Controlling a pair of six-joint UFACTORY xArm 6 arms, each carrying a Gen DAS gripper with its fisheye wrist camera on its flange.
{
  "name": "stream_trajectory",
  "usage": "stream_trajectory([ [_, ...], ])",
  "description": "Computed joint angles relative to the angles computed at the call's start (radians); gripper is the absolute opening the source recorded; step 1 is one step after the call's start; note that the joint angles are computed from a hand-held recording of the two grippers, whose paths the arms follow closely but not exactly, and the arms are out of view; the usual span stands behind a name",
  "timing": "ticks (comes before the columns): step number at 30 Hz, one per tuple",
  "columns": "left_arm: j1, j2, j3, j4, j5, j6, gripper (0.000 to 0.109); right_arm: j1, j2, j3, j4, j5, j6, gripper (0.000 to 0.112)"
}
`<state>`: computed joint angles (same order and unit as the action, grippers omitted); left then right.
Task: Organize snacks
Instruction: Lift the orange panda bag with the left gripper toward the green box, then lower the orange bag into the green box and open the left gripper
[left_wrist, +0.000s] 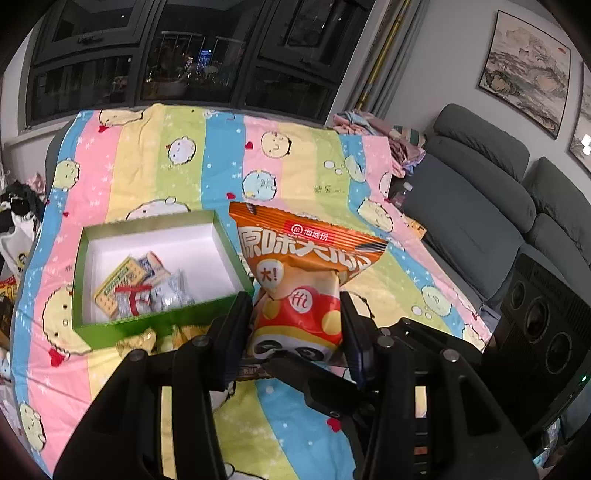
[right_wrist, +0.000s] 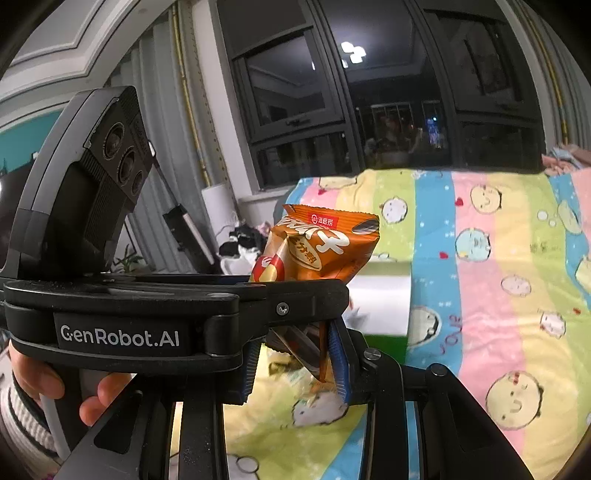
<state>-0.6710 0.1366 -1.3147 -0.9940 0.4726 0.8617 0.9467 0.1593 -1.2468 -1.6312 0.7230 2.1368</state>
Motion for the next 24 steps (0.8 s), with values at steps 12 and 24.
stream_trajectory([
  [12,0.028,0.137,-0.169,-0.012,0.050,0.005,0.046,-0.075,0.027,-0.044,0.010,-0.053,-0.052,0.036],
  [24,0.133,0.382,-0.499,0.044,0.250,-0.146,0.046,-0.188,0.164,-0.222,0.116,-0.198,-0.211,0.036],
])
